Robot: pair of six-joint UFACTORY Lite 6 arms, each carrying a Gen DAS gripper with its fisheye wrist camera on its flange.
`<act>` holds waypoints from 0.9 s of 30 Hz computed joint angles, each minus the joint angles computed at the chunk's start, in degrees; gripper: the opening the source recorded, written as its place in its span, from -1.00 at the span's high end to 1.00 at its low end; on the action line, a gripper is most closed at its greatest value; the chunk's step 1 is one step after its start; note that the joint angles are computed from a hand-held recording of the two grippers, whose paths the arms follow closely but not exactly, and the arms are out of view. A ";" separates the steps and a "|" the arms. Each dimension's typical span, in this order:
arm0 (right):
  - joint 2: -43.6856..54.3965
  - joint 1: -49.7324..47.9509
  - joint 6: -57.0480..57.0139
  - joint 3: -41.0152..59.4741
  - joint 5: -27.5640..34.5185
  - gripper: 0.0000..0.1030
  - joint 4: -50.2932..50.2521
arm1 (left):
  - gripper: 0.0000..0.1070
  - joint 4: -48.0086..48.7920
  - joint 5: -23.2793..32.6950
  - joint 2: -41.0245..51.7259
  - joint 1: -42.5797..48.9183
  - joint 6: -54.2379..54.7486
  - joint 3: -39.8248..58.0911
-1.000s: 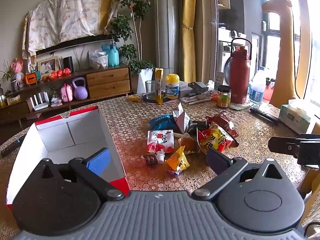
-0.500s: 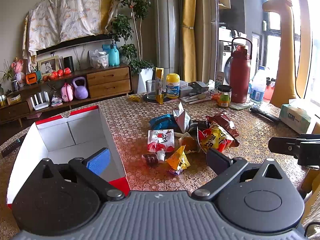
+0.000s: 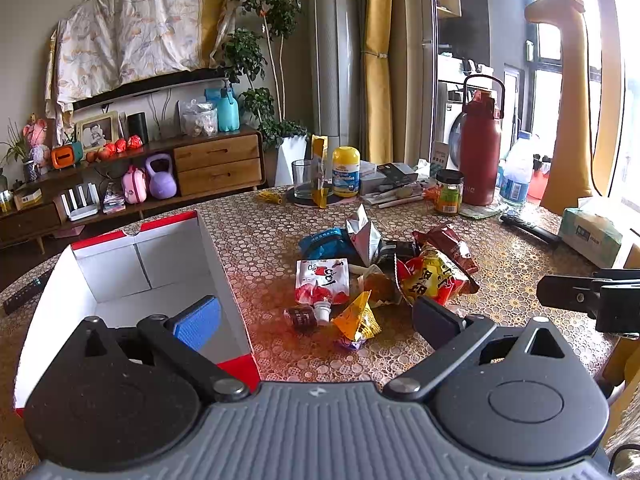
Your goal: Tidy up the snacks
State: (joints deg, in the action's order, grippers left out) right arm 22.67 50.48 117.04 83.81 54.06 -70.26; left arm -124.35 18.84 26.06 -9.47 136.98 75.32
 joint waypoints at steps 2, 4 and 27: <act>-0.04 -0.02 0.03 -0.05 -0.01 -1.00 0.02 | -0.92 0.06 0.05 -0.04 0.01 -0.02 -0.04; -0.05 -0.02 0.04 -0.09 -0.05 -1.00 0.04 | -0.92 0.06 0.05 -0.04 0.01 -0.02 -0.04; -0.28 -0.24 -0.06 -0.16 -0.31 -1.00 0.03 | -0.92 0.01 -0.08 -0.03 -0.03 0.15 -0.02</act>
